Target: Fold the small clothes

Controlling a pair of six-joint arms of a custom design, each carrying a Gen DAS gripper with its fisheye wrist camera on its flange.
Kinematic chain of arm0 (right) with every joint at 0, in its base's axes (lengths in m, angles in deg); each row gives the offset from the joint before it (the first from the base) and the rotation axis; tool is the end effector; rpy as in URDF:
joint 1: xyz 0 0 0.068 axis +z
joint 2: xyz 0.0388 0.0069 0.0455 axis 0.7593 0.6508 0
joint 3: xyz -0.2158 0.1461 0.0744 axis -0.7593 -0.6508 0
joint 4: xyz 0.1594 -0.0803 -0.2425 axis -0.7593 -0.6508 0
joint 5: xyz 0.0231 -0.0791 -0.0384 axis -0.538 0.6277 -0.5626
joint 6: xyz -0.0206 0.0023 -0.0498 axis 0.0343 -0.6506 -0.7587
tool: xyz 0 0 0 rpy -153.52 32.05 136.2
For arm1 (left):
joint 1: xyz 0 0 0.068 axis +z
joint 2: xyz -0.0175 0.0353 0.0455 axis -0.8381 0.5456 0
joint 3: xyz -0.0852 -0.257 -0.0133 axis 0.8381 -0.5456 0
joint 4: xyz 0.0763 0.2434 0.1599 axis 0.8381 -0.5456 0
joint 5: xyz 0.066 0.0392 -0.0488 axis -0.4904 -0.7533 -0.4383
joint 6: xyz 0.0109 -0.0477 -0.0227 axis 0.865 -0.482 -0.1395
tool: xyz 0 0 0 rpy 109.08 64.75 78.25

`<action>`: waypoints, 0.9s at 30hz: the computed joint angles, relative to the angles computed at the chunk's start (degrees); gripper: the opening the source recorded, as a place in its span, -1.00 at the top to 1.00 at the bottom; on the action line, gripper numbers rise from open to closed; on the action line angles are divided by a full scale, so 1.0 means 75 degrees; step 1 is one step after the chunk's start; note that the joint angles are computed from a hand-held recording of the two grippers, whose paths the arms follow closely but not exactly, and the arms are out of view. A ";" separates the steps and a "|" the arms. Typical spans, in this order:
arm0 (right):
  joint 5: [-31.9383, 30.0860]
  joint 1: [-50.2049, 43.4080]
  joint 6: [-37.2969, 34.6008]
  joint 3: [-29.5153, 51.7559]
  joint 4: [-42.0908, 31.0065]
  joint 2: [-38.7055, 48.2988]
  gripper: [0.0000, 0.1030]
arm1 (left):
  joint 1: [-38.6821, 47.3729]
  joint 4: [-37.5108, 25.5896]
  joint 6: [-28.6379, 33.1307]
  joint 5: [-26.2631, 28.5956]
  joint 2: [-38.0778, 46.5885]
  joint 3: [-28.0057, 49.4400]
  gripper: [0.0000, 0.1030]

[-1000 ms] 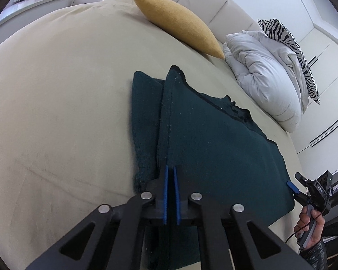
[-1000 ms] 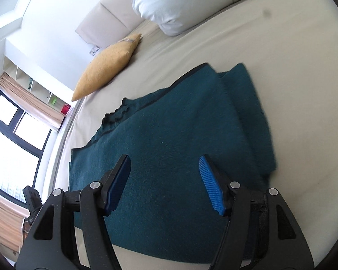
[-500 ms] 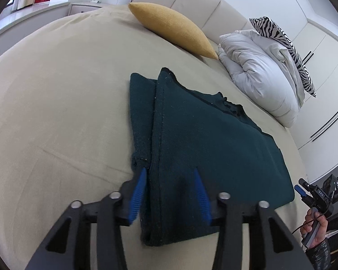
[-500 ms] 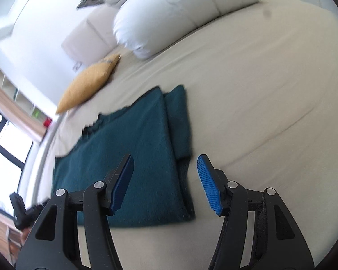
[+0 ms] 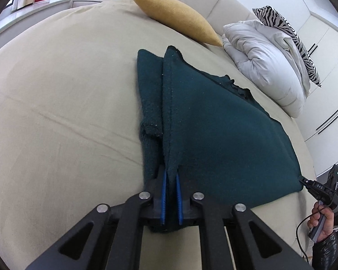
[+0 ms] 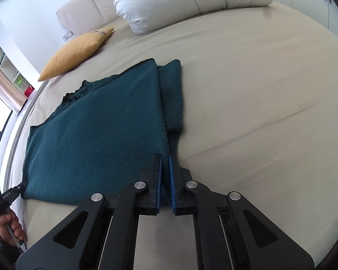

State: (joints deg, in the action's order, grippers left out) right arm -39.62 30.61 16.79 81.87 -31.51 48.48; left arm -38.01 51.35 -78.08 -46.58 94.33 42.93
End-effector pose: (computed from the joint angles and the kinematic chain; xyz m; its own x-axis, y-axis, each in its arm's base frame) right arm 0.2340 -0.0691 0.1518 -0.7182 0.4486 -0.5319 0.3044 0.8900 0.3395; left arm 0.3375 0.0944 0.1905 -0.8441 -0.1430 -0.5168 0.1104 0.8968 -0.4284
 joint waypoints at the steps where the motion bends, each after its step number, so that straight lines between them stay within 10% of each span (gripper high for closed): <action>1: -0.0061 0.0008 0.0088 -0.0004 0.0162 0.0252 0.91 | 0.0025 0.0000 0.0028 0.0033 0.0067 0.0040 0.82; 16: 0.0693 0.0696 0.0546 0.0317 -0.0185 -0.0661 0.57 | 0.0174 0.0050 -0.0234 0.0153 -0.1311 -0.0041 0.25; 27: 0.0325 0.2400 0.1371 0.1905 0.1086 0.2183 0.58 | -0.1961 0.0730 -0.0546 -0.1830 0.0837 0.1600 0.24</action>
State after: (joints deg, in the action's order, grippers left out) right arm -37.18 48.61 27.07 96.16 -23.37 64.85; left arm -52.71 56.83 -82.18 -60.30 100.61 54.93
